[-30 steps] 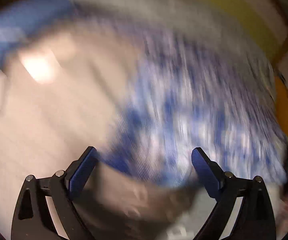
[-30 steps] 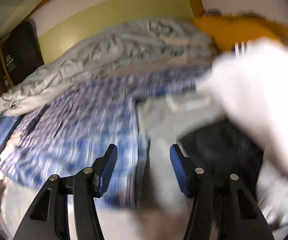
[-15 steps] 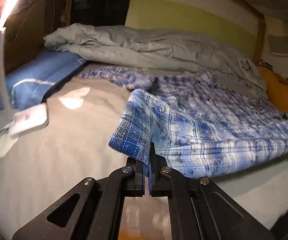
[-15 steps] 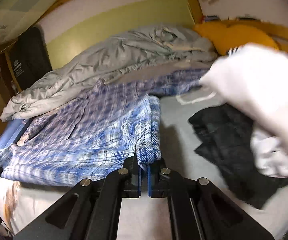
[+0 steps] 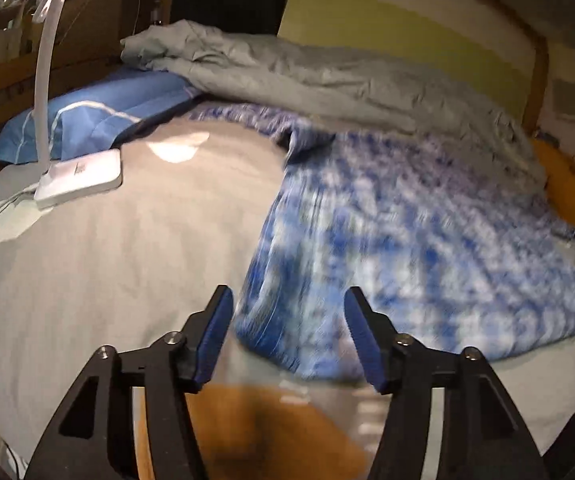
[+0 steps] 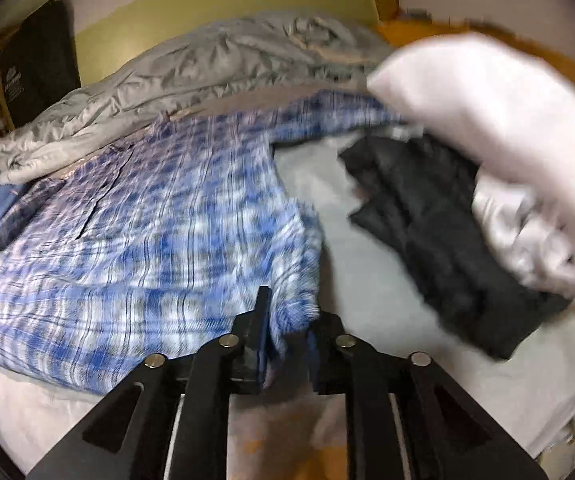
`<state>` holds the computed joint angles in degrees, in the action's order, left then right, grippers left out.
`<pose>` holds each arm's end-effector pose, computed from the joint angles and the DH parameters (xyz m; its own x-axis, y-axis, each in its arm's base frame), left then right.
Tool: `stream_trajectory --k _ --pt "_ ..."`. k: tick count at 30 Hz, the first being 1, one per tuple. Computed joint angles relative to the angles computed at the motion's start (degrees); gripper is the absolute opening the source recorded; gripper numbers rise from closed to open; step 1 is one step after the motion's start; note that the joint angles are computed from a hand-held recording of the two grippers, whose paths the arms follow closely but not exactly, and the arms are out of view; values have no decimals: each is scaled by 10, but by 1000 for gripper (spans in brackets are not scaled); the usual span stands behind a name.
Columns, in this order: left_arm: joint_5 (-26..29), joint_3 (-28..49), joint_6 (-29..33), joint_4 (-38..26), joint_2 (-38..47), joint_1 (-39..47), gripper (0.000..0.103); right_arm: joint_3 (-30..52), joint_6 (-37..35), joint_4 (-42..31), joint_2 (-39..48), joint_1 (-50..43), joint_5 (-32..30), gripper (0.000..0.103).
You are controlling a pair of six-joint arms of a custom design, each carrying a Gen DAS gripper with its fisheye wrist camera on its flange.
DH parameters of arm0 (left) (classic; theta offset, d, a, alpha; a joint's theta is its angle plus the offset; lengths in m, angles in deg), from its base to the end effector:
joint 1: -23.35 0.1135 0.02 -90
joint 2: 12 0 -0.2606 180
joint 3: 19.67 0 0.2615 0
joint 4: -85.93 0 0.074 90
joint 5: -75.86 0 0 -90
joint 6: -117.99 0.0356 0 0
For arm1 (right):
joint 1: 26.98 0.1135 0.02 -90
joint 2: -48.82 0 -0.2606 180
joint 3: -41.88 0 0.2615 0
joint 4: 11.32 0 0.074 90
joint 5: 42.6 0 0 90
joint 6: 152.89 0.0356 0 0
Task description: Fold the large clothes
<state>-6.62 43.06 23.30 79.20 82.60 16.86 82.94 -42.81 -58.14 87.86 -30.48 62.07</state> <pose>0.3456 -0.0440 0.1670 -0.6353 -0.0093 -0.7722 0.1623 0.9760 -0.1453 0.1550 -0.0185 0.2104 -0.5787 0.3682 -0.7277 0.4654 0.8818 0.0760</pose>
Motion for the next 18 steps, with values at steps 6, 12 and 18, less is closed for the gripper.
stream_trajectory --k 6,12,18 --pt "-10 96 -4 -47 60 -24 78 29 -11 16 8 -4 -3 42" --pt "-4 204 -45 -122 169 -14 64 34 -33 83 132 -88 -137 48" --pt "25 111 -35 -13 116 7 4 18 -76 147 167 -39 -73 0"
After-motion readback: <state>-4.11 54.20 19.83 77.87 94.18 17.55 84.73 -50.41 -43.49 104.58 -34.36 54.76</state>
